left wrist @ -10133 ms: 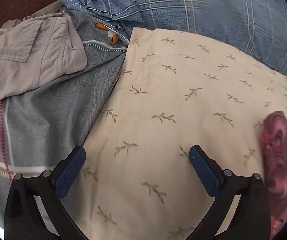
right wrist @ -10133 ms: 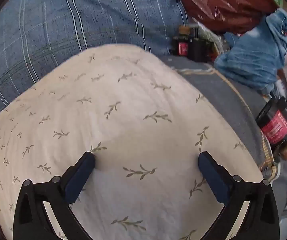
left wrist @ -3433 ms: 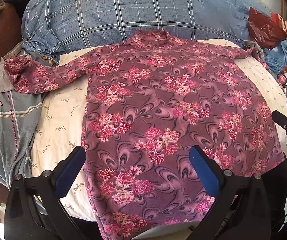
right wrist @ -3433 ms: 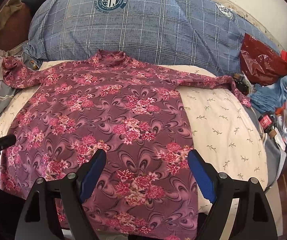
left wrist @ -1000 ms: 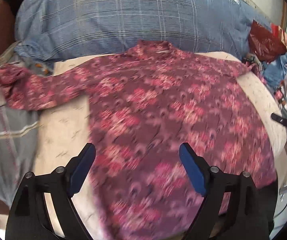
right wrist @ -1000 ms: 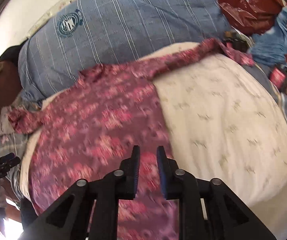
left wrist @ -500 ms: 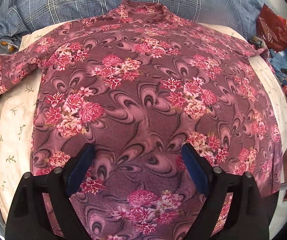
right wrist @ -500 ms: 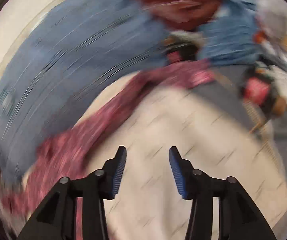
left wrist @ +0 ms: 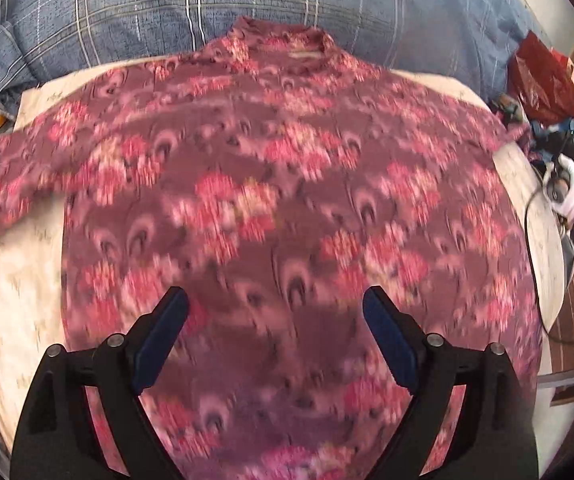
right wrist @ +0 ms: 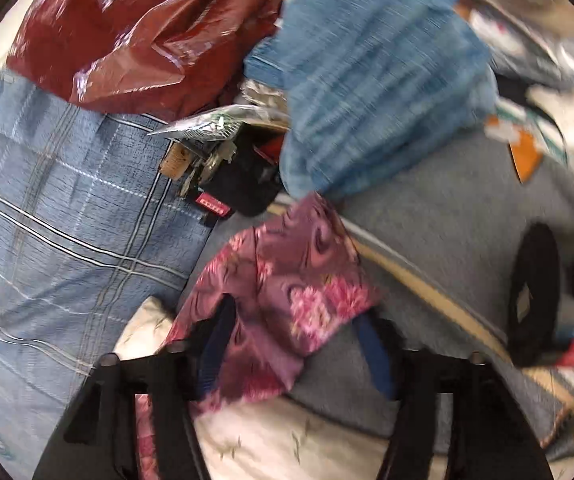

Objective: Fold small clothes

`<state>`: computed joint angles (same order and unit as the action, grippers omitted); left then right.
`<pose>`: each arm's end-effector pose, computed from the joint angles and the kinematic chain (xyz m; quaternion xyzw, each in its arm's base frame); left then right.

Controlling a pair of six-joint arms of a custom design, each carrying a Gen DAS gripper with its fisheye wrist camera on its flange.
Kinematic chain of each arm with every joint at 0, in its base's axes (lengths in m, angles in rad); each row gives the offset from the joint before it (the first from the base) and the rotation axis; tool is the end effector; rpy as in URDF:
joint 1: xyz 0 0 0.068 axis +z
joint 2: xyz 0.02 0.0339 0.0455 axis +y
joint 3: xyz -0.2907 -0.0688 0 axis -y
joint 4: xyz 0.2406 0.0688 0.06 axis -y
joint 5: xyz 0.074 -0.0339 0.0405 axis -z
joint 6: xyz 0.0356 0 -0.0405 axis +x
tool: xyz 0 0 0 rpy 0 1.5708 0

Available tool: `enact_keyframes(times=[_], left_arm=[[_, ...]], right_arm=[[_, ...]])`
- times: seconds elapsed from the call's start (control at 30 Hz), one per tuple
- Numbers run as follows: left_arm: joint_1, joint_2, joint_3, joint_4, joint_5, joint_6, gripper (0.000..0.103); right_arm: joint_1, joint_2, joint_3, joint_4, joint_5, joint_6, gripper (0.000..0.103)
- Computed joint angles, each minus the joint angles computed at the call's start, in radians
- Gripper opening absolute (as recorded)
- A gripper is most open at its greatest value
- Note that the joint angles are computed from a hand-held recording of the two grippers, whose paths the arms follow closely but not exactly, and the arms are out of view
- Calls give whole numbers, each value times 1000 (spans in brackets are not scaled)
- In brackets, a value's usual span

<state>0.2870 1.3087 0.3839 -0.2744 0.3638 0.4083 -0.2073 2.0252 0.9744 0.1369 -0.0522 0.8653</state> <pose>0.1727 0.0378 0.1383 0.0919 0.9628 -0.1053 0.2314 0.3782 -0.0777 0.1090 0.4762 0.8177 0.1276 0.2972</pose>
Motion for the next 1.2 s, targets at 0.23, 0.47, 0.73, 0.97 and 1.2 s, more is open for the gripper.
enact_keyframes(times=[0.23,0.47,0.73,0.97,1.2], left_arm=[[65,223,150,75,147,-44,90],[90,338,147,208,152,-54,90],[39,321,146,239,66,-66,90],[176,325,224,125,190,-45,90],[222,414,312,5,269,-25,90]], right_arm=[[94,-208,-50,53,133,-202,7],[346,-336,40,-95,252,-309,7],[727,-277,148,-130,277,-306,7],[976,-89,270,-112,179,-252,7],[1117,62,285,-131,-25,-152,15]])
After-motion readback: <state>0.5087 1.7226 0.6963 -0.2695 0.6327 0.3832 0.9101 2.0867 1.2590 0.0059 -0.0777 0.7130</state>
